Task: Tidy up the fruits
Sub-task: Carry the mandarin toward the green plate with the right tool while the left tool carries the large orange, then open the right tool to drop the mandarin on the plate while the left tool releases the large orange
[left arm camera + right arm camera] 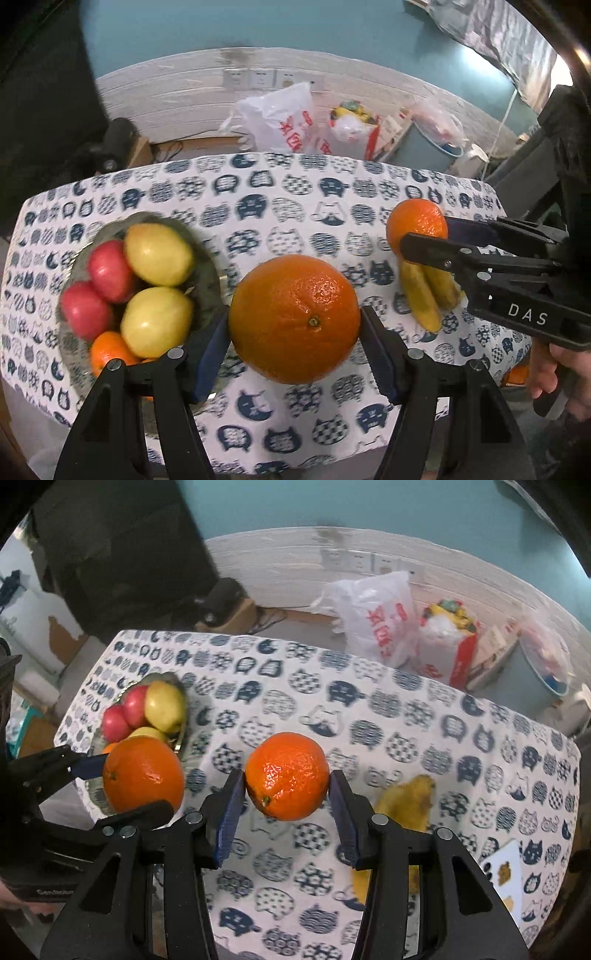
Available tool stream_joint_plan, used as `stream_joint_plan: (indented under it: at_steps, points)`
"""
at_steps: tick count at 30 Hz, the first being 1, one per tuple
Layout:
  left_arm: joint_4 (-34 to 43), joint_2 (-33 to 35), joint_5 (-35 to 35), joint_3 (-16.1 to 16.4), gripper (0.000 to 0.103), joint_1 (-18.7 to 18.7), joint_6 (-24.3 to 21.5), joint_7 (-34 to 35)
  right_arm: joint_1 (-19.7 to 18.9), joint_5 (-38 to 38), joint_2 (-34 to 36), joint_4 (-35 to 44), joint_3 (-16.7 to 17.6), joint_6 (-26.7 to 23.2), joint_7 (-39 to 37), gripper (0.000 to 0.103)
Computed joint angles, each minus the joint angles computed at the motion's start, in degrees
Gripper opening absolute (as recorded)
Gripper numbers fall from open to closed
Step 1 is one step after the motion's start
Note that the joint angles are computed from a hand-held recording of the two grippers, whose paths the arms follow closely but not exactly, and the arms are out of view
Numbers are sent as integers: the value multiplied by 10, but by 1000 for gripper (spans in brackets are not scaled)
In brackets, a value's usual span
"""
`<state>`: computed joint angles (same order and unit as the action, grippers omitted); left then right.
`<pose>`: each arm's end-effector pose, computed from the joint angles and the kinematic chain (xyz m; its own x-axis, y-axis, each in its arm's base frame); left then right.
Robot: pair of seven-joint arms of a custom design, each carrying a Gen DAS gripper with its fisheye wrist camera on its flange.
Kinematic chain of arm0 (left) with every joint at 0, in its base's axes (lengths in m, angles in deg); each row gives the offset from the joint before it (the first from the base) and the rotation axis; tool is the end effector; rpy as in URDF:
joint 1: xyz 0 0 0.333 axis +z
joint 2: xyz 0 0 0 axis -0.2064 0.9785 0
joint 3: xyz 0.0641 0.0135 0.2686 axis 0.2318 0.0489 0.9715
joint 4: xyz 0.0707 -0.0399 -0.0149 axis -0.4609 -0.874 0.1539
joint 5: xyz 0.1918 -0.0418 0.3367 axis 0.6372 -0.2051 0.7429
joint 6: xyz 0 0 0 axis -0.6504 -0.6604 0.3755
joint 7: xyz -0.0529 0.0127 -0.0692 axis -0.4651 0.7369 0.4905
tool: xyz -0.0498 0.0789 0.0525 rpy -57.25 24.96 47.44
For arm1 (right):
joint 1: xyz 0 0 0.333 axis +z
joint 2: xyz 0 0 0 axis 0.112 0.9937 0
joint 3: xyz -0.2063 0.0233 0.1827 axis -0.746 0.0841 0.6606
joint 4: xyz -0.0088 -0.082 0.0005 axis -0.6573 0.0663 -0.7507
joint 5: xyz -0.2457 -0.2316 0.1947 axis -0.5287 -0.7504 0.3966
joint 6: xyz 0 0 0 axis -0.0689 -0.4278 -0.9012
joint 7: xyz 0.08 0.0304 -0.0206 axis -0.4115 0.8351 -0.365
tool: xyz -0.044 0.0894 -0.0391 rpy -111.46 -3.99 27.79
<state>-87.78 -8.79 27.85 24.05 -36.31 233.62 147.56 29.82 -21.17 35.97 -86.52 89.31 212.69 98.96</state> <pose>0.4490 -0.3887 0.4023 -0.3120 -0.9403 0.1363 -0.8830 0.2340 -0.4070 0.4650 0.1815 0.4008 0.2746 -0.9259 -0.2593 -0.8752 -0.1290 -0.4663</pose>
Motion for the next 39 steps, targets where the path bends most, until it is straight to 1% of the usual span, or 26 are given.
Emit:
stream_joint_plan:
  at_steps: [4,10,20,29,32,35,39]
  points:
    - [-43,-34,-20,5,70,14,9,1,10,3,20,24,11,-5,-2,46]
    - [-95,-76,-21,6,70,40,18,-10,17,14,54,66,31,-22,-11,46]
    - [-180,-137,-68,10,70,75,34,8,24,14,128,147,78,-50,-15,46]
    - [-220,-163,-102,12,70,93,42,32,25,12,182,198,111,-87,-20,46]
    - [-225,-164,-106,11,70,96,39,37,27,-1,197,209,118,-97,-9,46]
    - [-230,-166,-120,14,70,95,41,48,23,3,209,216,123,-108,-4,46]
    - [-232,-168,-124,12,70,98,41,50,18,5,222,228,127,-128,0,47]
